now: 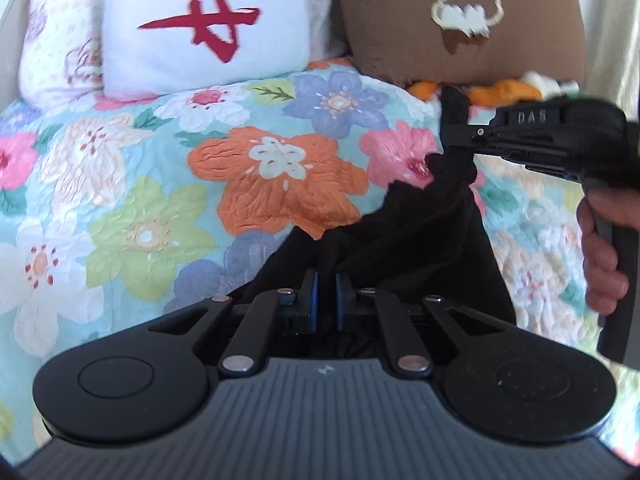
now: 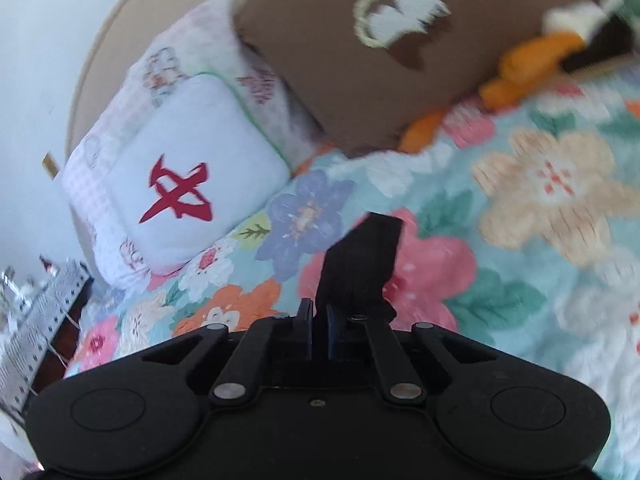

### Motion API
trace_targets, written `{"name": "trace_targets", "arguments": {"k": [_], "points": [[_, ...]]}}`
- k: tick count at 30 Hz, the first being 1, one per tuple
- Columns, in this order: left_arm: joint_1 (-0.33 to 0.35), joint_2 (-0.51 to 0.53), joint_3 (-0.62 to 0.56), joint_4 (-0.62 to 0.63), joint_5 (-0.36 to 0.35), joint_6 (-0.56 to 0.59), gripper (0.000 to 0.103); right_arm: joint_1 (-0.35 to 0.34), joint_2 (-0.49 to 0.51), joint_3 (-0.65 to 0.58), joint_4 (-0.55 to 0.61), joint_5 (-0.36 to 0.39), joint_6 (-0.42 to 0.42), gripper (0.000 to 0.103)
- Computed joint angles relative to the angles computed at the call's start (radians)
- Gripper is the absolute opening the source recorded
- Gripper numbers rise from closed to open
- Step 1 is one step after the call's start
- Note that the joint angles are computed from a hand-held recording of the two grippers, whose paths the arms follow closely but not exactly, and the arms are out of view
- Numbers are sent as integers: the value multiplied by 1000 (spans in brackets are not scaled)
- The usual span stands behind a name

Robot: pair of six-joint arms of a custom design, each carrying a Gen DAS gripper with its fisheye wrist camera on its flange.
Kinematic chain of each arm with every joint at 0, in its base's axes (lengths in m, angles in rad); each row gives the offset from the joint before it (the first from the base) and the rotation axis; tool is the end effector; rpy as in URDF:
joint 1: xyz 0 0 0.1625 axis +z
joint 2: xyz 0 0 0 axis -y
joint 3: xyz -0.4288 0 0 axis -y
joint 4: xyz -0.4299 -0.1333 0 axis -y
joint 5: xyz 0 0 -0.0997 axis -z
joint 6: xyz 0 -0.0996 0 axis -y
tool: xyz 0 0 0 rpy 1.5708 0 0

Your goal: Fold clothes

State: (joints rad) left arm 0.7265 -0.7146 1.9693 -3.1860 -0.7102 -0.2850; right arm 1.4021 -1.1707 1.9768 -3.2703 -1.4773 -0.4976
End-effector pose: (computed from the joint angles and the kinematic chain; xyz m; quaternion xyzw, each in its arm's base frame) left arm -0.2902 -0.5372 0.0093 0.1749 0.8800 -0.3572 0.2595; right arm 0.0391 -0.6198 0.2628 0.1674 -0.8854 0.4216 0.1013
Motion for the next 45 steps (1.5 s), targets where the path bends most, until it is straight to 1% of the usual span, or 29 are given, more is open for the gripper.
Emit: {"name": "trace_targets", "arguments": {"k": [2, 3, 5, 7, 9, 10, 11, 13, 16, 17, 18, 20, 21, 23, 25, 26, 27, 28, 29, 30, 31, 33, 36, 39, 41, 42, 43, 44, 45], "points": [[3, -13, 10, -10, 12, -41, 8, 39, 11, -8, 18, -25, -169, 9], [3, -20, 15, -1, 21, -63, 8, 55, 9, -14, 57, -39, -231, 9], [6, -30, 24, 2, 25, -97, 8, 76, -1, -27, 162, -51, -311, 10], [12, -33, 25, 11, 33, -134, 8, 62, -30, -34, 305, 10, -299, 11], [15, -29, 15, 61, 88, -188, 8, 30, -62, -40, 436, 93, -227, 11], [15, -27, 13, 78, 116, -204, 8, 12, -76, -36, 467, 131, -185, 11], [17, -30, 17, 72, 120, -207, 8, -4, -91, -18, 457, 153, -143, 14], [22, -48, 34, 24, 70, -209, 8, -31, -116, 23, 390, 173, -55, 37], [11, -55, 55, -107, 3, -118, 12, -32, -111, 16, 323, 125, -16, 44], [7, -55, 60, -146, -18, -81, 18, -24, -106, 0, 329, 92, -25, 44], [3, -51, 60, -168, -34, -48, 30, -13, -98, -20, 342, 61, -48, 44], [0, -36, 50, -195, -72, 6, 48, 11, -68, -76, 403, 8, -105, 47], [2, -30, 45, -193, -94, 23, 49, 26, -52, -104, 442, -23, -130, 53], [6, -16, 28, -167, -118, 45, 49, 51, -9, -153, 474, -89, -158, 56], [5, 4, 16, -161, -104, 68, 47, 66, 33, -192, 485, -144, -163, 56], [4, 14, 11, -164, -95, 81, 38, 72, 54, -211, 491, -170, -157, 56], [5, 18, 10, -165, -94, 96, 18, 74, 74, -228, 502, -185, -155, 56], [6, 18, 11, -158, -98, 100, 11, 72, 90, -239, 505, -185, -154, 56], [9, 15, 11, -146, -110, 97, 8, 64, 96, -241, 502, -170, -149, 53], [11, 13, 14, -147, -123, 95, 7, 56, 101, -241, 498, -150, -144, 32], [12, 10, 17, -148, -136, 94, 7, 47, 98, -236, 495, -125, -140, 6], [13, 8, 20, -156, -154, 102, 7, 28, 78, -210, 468, -52, -154, 6], [12, 4, 23, -168, -189, 118, 7, -5, 23, -149, 421, 90, -218, 6], [10, -3, 22, -128, -203, 114, 7, -33, -37, -135, 533, 213, -274, 6], [-3, 2, 16, -83, -154, 119, 8, -38, -62, -151, 670, 228, -283, 5], [-15, 7, 14, -67, -118, 137, 9, -37, -70, -153, 717, 222, -279, 6], [-29, 12, 16, -62, -83, 173, 10, -33, -79, -147, 740, 208, -307, 6], [-42, 12, 21, -63, -57, 201, 15, -27, -88, -138, 753, 189, -347, 6], [-55, 12, 26, -67, -32, 229, 26, -26, -93, -130, 756, 175, -358, 6]]}}
